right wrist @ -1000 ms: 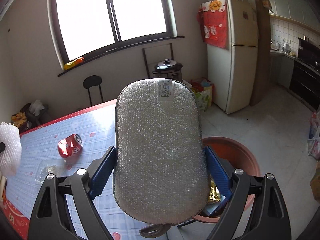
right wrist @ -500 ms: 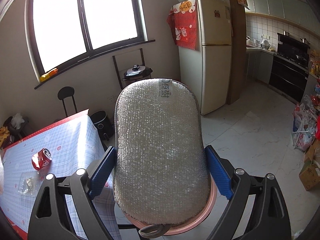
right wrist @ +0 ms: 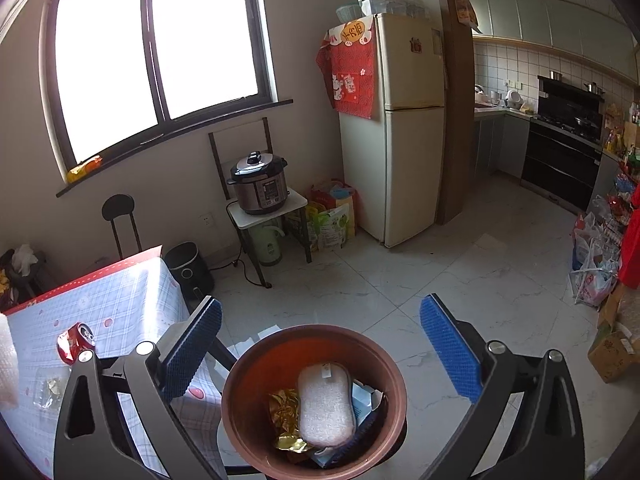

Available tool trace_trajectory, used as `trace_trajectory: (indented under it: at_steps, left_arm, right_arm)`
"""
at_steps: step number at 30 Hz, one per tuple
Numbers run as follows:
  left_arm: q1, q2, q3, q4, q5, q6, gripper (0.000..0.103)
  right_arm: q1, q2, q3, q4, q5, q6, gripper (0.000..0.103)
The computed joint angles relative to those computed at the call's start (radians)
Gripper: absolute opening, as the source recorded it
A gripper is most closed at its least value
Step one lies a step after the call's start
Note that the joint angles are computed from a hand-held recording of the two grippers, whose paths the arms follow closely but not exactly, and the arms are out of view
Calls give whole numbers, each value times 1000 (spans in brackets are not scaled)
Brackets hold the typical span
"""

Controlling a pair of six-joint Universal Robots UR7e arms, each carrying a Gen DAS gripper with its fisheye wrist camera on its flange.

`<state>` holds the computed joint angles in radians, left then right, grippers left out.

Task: Collect trash
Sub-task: 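Carry the white foam net over the bin and open the left tool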

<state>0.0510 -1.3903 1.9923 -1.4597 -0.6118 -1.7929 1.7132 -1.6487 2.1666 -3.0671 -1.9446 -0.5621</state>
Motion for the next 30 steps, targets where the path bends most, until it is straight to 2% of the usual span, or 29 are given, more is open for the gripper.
trace_trajectory:
  at_steps: [3,7,12,17,20,22,23,24,27,30]
  left_arm:
    - [42,38,11,-194,16,185,30]
    - [106,121,20,-529,13,466,30]
    - [202,275,-34,-905,-58,803,31]
    - [286,443,-158,-1143,-171,1056,31]
    - [323,541,-260,-1190,-215,1162,32]
    - [342,593,-325,-1189,-247,1221,47]
    - [345,614,-354,-1168,-246,1238,77]
    - [343,628,-372,-1163,-236,1251,95]
    - [329,624,-358,-1244,-221,1283,96]
    - [313,587,-323,-1240,-194,1249,97]
  right_arm:
    - [-16,-55,16,34,-10,19,98]
    - [-37,-139,43,90,-34,9,98]
    - [-73,-257,76,156,-52,10,98]
    - [-130,-363,102,210,-60,23,98]
    - [-156,-402,112,222,-70,15,98]
    - [-175,-427,117,227,-66,11,98]
    - [-182,-437,118,228,-64,11,98]
    - [-189,-447,119,230,-60,12,98]
    - [-207,-479,128,237,-35,10,98]
    - [-212,-495,137,237,-24,4,98]
